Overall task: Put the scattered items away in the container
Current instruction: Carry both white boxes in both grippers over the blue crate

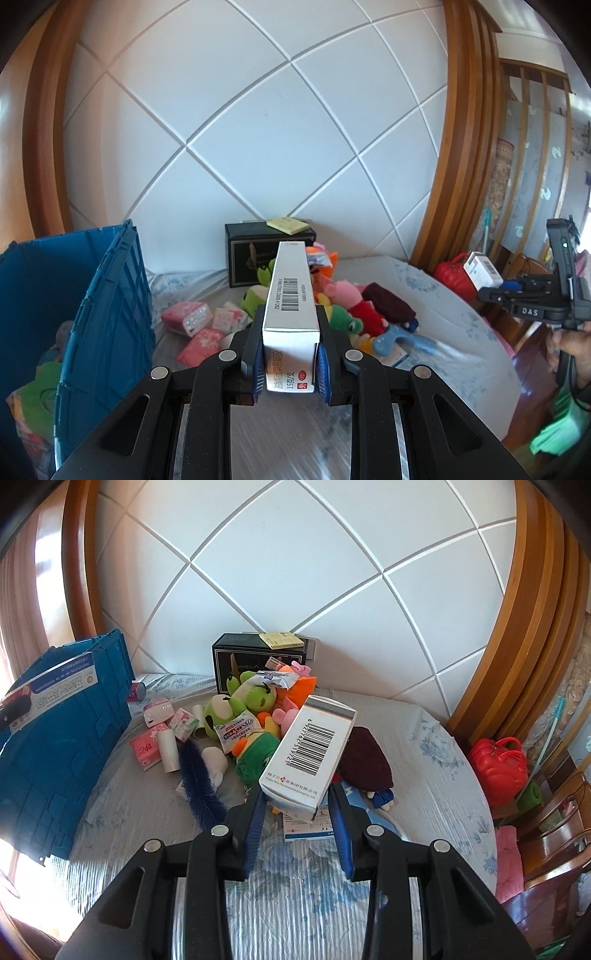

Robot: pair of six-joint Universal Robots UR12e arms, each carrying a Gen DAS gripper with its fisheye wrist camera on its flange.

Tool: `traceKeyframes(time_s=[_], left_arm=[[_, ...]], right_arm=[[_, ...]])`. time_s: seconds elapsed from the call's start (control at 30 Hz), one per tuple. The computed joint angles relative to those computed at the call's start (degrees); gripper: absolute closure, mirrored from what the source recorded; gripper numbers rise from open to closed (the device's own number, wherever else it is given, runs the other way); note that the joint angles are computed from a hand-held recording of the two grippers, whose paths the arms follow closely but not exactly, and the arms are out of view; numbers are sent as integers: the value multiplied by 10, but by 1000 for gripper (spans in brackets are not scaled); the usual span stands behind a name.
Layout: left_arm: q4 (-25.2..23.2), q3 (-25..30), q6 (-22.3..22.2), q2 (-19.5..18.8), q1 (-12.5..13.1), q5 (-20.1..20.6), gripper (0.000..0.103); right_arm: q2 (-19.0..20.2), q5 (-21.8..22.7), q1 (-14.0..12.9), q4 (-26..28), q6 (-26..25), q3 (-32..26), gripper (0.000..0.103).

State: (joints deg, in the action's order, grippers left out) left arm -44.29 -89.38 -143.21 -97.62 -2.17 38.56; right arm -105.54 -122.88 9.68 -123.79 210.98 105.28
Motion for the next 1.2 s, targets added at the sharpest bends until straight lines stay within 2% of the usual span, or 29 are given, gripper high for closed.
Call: traceKeyframes(time_s=[0.27,0.37,0.57,0.87,0.97,1.2], left_arm=[[-6,9,2,-2,17,-10,81],[-5,13,-3,0,22,3,81],[11,26,-30,-1,40,1,81],[46,40,-80,-10,74,-1,81],[37,49,-87,-16,85,1,81],[49,62,-112,-27,107,27,81]], right_arm=[[29,-7,25,-21,-4,-25,70],[43,-7,33,-29,-10,-37,70],[71,-5,48,-43,-32,-64,70],[126,9,71,-65,-83,-123,70],[147,16,80,-76,-102,-147,70],[200,44,96,-95,-145,-206,70]])
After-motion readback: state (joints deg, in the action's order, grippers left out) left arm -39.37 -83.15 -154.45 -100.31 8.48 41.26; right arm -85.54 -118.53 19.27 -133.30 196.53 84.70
